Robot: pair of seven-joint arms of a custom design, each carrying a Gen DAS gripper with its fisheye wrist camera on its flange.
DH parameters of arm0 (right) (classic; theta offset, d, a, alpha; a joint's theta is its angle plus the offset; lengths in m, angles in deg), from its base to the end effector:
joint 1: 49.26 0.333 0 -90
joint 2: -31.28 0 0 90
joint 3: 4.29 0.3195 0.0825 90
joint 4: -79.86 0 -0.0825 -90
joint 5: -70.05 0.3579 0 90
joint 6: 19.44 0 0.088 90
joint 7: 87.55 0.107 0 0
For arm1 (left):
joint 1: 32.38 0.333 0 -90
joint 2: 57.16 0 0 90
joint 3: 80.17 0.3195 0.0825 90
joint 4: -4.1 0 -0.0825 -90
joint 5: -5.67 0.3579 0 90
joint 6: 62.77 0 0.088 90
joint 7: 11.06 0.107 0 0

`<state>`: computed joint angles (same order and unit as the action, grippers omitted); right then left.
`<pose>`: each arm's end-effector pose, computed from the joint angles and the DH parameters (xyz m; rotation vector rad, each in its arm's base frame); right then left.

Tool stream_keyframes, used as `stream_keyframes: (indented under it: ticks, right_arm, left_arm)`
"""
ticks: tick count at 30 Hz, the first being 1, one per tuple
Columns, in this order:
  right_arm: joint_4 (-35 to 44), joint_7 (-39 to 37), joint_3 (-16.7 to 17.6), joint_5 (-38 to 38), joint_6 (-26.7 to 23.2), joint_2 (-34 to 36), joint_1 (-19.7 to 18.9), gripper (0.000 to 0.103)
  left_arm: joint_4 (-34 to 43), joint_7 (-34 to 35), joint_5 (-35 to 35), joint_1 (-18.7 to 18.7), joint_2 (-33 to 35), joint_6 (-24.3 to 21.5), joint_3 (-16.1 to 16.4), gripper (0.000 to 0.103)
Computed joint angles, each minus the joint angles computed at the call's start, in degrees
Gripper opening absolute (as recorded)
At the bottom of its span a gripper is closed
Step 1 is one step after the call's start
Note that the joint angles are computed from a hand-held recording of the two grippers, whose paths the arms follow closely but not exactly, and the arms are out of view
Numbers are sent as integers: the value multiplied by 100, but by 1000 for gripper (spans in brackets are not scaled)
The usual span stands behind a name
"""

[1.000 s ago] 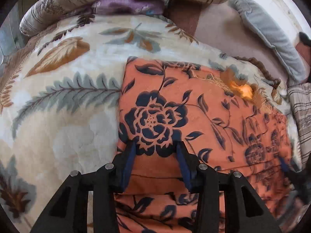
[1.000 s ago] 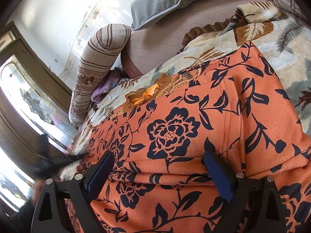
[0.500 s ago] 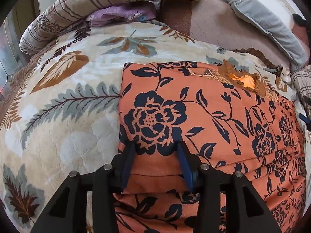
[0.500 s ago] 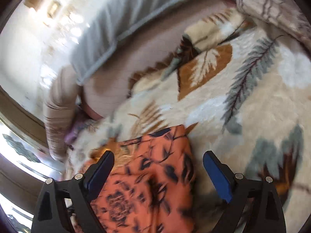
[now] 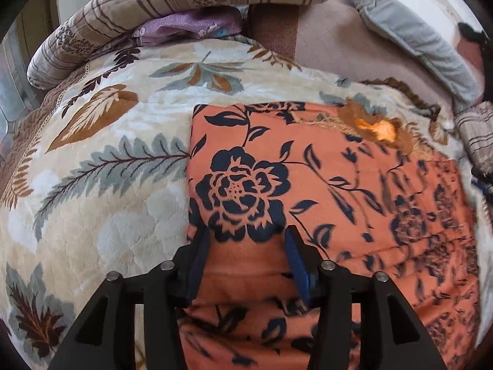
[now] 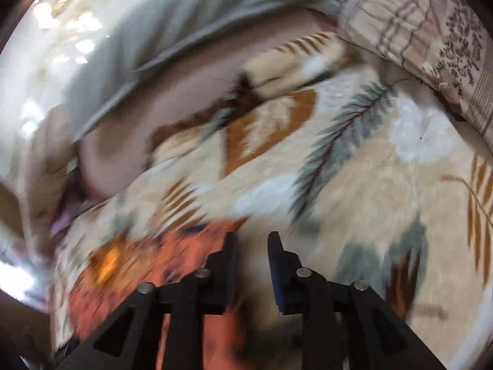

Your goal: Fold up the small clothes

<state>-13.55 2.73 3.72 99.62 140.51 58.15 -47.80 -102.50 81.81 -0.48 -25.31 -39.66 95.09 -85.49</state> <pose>0.6978 0.0758 0.4413 -1.4075 1.9138 -0.1642 0.6491 0.0300 0.4410 -1.9834 1.8300 -0.6517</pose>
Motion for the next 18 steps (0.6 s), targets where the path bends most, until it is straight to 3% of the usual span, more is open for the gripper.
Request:
stream_keyframes:
  ticks: [1,2,3,5,7,8,9,10,11,12,14,15,18]
  right_arm:
    - [-310,-640,482,507,-84,-245,-332,98]
    - [-533,-1364,774,1186,-152,-405,-528,103]
    - [-690,-1748,880,1462,-439,-568,-625,103]
    - [-865,-1312,492,819,-839,-663,-328,102]
    - [-1326,71,-333,186,-618,-860,243,100]
    - [-1657,230,-464,471,-265,-1071,332,100]
    - [-2095,-11,-394,1159,184,-1414,307,101]
    - [-2566,-655,-124,2035,592,-1839,155,101]
    - [-2846,-1155,164,2511,681,-2124,-74,101]
    - [-3239,-1405,251,2604,465,-2543,-154,101]
    - [-3629,-1332,52,2243,-210,-2974,-45,101]
    - [-3922,-1240,-124,1829,-747,-3281,53,101]
    - [-4637,-1279,-256,1367,-1462,-4044,27,101]
  left_arm:
    - [-219,157,-173,99,-181,136,-93,54]
    - [-486,276,-278,147,-397,309,-128,58]
    - [-734,299,-275,138,-618,412,-95,59]
    - [-1214,484,-494,184,-1056,596,-91,61]
    - [-1767,820,-948,228,-1625,651,-44,62]
    - [-2072,966,-1162,213,-1956,651,40,62]
    - [-2329,1095,-1358,163,-2232,677,151,63]
    - [-2650,1292,-1658,83,-2575,718,304,70]
    - [-2955,1407,-1904,-11,-2888,775,468,80]
    - [-3210,1381,-2001,-57,-3146,795,594,83]
    - [-3545,1436,-2159,-207,-3549,581,876,83]
    - [-3689,1494,-2258,-276,-3761,301,1046,83]
    - [-4030,1608,-2464,-358,-4253,-351,1346,83]
